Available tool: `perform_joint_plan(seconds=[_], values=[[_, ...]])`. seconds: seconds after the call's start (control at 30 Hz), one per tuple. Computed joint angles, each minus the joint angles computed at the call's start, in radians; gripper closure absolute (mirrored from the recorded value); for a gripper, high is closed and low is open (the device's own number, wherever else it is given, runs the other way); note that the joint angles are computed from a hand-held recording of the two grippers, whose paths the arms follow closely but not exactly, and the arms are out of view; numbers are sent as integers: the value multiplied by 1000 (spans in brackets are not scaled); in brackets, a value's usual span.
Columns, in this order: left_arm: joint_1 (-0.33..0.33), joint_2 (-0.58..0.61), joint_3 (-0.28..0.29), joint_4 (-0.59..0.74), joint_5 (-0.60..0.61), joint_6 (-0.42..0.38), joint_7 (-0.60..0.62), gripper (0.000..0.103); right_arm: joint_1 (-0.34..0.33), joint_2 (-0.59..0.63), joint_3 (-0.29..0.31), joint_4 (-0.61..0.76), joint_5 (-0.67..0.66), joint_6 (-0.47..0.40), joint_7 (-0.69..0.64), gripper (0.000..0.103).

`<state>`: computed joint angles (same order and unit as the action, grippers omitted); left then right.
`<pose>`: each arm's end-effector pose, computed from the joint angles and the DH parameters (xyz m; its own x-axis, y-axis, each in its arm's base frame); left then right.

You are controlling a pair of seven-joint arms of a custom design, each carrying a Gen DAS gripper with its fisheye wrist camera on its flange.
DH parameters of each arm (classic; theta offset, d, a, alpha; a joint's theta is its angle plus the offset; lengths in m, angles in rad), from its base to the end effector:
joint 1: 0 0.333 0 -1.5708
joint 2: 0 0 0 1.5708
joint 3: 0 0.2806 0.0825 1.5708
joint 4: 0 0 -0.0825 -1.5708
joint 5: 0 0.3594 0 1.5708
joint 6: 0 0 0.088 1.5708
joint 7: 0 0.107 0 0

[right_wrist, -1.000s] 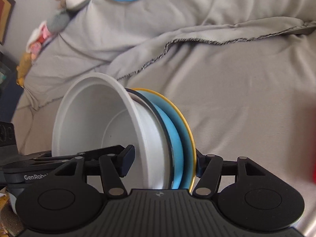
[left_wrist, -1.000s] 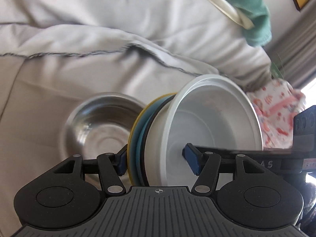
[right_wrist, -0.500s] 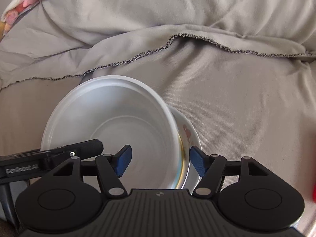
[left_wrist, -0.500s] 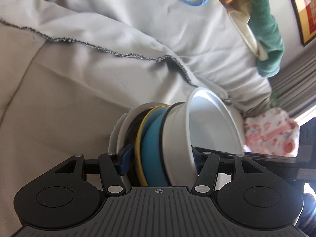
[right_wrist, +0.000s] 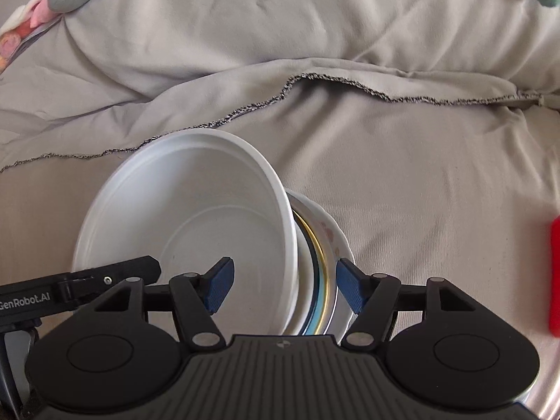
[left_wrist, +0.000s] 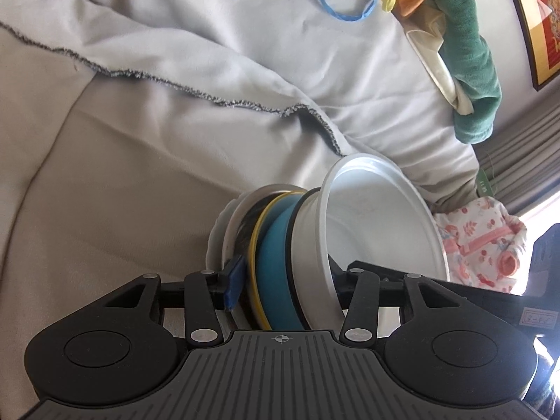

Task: Organize plates and bowls
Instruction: 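Lower the bowl stack into the steel bowl and open both tools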

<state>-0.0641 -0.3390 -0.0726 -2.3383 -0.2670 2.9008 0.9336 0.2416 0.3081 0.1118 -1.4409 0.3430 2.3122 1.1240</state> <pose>0.4806 -0.0535 0.5514 0.3610 -0.6919 0.6253 -0.5202 -0.7059 -0.4808 0.6239 0.2255 0.5518 0.6123 -0.7821 -0.1160 -0.6720 -0.4375 -0.5975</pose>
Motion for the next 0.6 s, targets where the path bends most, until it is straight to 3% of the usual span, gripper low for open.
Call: perform_joint_plan(seconds=[0.1,0.13,0.23,0.33,0.47,0.57,0.6], values=[[94,19,-95,22,146,-7,-124,48,-5,-7,-2,-14,11,12,14,37],[90,22,-93,29,164,-16,-128,49,-6,-12,-4,-20,13,16,23,37],[12,4,-17,9,81,-10,-54,49,-12,-29,-3,-41,29,30,29,37],[92,-42,-80,-31,163,34,-154,59,-15,-53,-1,-72,42,50,7,37],[29,-78,-36,-71,145,124,-100,63,-8,-57,-6,-75,33,45,19,37],[-3,-66,-7,-63,109,99,-80,62,-5,-68,-5,-90,31,41,18,38],[22,-64,-25,-60,120,88,-101,63,-5,-73,-5,-97,32,43,17,38]])
